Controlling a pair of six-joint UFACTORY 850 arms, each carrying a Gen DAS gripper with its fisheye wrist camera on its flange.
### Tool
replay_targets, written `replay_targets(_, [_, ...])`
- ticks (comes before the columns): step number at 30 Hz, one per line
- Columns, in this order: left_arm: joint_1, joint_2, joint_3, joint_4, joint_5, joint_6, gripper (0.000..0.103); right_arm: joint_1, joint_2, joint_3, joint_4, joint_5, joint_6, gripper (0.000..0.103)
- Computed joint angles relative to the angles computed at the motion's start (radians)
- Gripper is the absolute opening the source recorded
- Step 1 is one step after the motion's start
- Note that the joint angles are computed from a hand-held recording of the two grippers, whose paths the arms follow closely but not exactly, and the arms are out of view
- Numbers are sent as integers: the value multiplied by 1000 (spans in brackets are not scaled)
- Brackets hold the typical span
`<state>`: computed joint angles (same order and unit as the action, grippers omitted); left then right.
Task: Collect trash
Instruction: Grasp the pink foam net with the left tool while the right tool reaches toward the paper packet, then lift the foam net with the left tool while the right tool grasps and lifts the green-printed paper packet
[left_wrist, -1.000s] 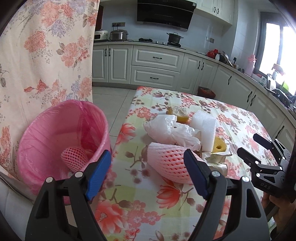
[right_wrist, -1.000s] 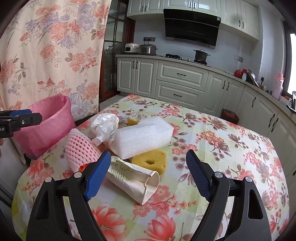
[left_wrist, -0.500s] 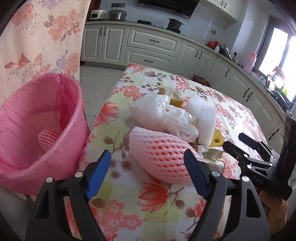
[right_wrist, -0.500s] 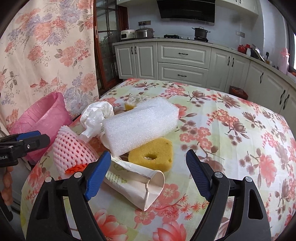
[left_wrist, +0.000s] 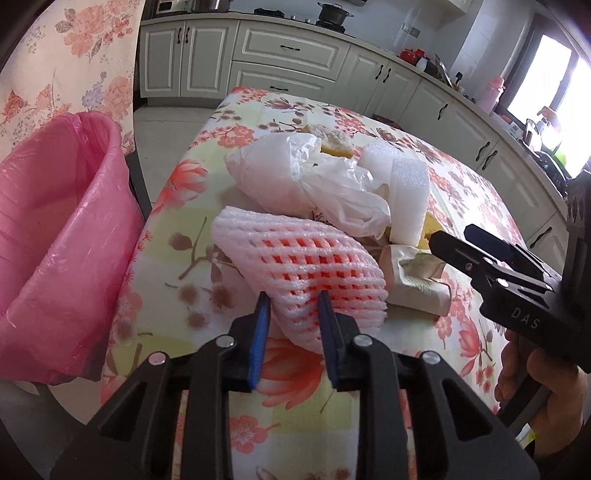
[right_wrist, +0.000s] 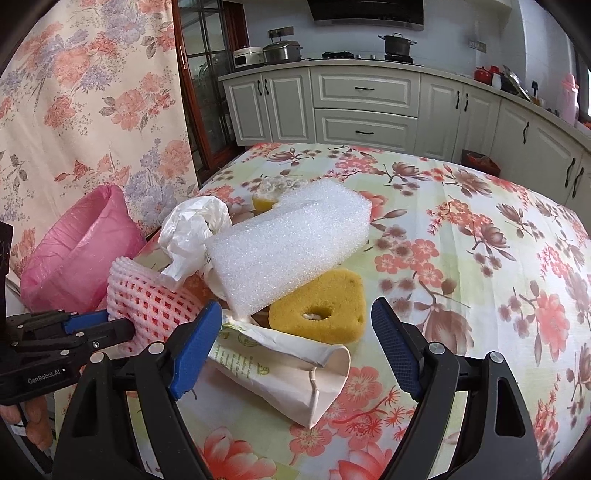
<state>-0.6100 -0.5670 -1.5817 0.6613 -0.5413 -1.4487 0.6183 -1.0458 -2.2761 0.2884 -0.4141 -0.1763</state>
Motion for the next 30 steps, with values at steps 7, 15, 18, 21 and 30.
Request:
replay_targets(7, [-15,3,1,60,-51,-30,16,24,29,47,-152,22,168,82])
replay_targets(15, [-39,35,19,192,-158,-111,16,52,63,110,-274,58,311,82])
replay_targets(18, [-45,47,30,228,-172,-134,16,64,63,113,-360,61,399,83])
replay_targets(21, [-49,61,45,259,-177,-157,16,74,57,108,-460,51,510,83])
replay_targets(30, [-48,94,78,301,-163,-196,16,96,35,80,-657,7,740,84])
